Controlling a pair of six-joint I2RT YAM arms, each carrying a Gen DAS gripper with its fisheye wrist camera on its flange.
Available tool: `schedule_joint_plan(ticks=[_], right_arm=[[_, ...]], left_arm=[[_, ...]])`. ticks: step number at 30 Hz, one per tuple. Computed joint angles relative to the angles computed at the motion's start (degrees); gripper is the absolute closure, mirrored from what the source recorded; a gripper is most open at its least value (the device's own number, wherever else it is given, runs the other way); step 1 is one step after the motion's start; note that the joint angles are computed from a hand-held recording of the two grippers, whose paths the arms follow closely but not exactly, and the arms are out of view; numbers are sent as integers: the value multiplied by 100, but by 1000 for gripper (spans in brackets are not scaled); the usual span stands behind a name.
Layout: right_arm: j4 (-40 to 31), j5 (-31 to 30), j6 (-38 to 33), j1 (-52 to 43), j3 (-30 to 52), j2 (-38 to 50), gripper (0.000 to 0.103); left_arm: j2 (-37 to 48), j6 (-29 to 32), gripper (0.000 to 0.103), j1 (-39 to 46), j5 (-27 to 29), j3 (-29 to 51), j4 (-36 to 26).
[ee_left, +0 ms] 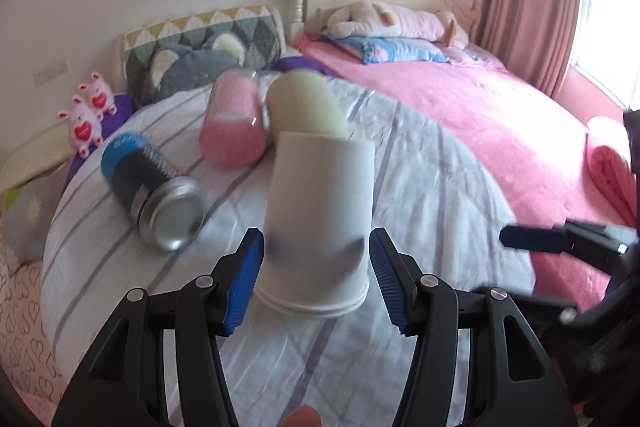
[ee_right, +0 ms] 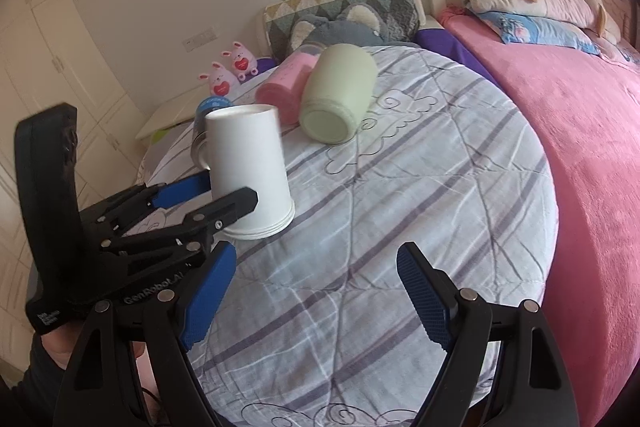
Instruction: Flip cup upright
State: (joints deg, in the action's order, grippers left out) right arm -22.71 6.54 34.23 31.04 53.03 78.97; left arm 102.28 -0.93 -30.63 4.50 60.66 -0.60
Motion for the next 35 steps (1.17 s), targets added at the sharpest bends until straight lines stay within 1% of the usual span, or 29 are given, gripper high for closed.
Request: schedule_joint_plan(ticks=[4,8,10,11,12,14,17,21,24,31,35], right_arm=[[9,-9,-1,-79,-59,-77,19],[0,-13,9,-144,-147,-174,19],[-7,-1,20,-176,-192,-236,19],[-6,1,23,-194,-211,-260,19],[3,-9,23,-213,-209,-252,19],[19,-29,31,-232,-213,-255,19],[10,-19,43,-194,-218,-269,19],[-39,53,117,-58,-258,-377,19],[-122,130,167,63,-301,-494,19],[-261,271,293,262,-361,-688,19],[-360,335,339,345,-422,-865,19]], left_arm=[[310,-39,47,-18,-31,577,-249],[316,-22,46,-44,-114,692,-317],[192,-27,33,-90,-221,579,-322],[133,-59,14,-123,-315,512,-315],[28,-102,2,-156,-480,368,-244],[-215,-242,1,-224,-855,37,-74],[-313,-417,1,-189,-904,-29,-377],[-500,-541,1,-155,-1104,-290,-416],[-668,-644,0,-116,-1091,-458,-475],[-1082,-760,0,-207,-1302,-847,-548],[-1226,-917,0,-320,-1442,-919,-678]])
